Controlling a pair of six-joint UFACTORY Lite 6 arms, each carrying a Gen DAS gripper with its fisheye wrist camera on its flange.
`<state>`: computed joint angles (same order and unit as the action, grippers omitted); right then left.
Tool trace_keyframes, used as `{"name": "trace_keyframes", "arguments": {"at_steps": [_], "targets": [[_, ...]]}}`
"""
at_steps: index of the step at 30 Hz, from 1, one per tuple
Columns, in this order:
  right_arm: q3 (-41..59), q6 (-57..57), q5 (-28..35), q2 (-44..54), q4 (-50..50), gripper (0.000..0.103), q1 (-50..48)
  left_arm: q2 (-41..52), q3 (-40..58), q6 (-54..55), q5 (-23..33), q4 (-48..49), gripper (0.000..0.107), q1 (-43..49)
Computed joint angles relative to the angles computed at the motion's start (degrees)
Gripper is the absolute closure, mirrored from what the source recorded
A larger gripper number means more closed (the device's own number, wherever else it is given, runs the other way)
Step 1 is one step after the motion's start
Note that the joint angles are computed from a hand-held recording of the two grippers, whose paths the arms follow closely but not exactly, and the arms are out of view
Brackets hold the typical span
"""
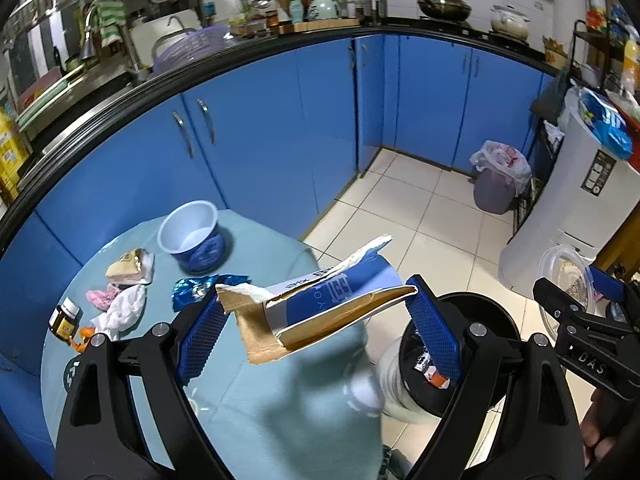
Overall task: Collect trash
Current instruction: 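Carry both items to the black bin while the right tool drops the clear lid in, then open the left tool over the black bin to drop the cardboard box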
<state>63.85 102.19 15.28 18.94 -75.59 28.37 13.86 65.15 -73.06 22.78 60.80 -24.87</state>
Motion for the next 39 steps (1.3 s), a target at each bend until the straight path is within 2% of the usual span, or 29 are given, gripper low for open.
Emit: {"name": "trace_keyframes", "arguments": {"at_steps": [3, 8, 15, 21, 25, 27, 32, 39], "targets": [[-1.18, 1.62, 1.48, -0.66, -1.33, 0.012, -0.33, 1.07, 1.61, 0.13, 1.02, -0.32, 0.021, -1.64], [-4.12, 6.55, 3.75, -2.53, -5.80, 0.011, -1.57, 2.24, 3.82, 0.92, 2.17, -1.05, 0.021, -3.64], [-7.08, 7.55, 7.29, -4.61, -5.63, 0.011, -4.24, 5.77, 9.74, 3.96, 3.32, -3.88, 0.021, -7.87], [-10.65, 8.91, 6.69, -7.73, -6.72, 0.011, -8.04, 11.01, 17.30, 8.29, 4.01, -7.74, 0.021, -11.97], [-12.68, 10.19, 5.59, -9.23, -7.88, 0.011, -10.57, 14.82, 23.62, 14.88, 4.31, -14.10, 0.020, -13.26], [-13.37, 10.96, 4.57, -9.57, -8.50, 0.011, -11.69, 16.14, 26.02, 17.56, 4.31, -17.06, 0.012, -13.19], [-13.71, 11.92, 3.32, -9.27, -9.31, 0.011, -12.43, 17.88, 28.91, 19.45, 4.35, -19.77, 0.008, -13.09], [-12.68, 12.50, 4.08, -8.37, -10.11, 0.011, -10.76, 18.60, 29.23, 22.13, 4.66, -23.89, 0.008, -11.82]]}}
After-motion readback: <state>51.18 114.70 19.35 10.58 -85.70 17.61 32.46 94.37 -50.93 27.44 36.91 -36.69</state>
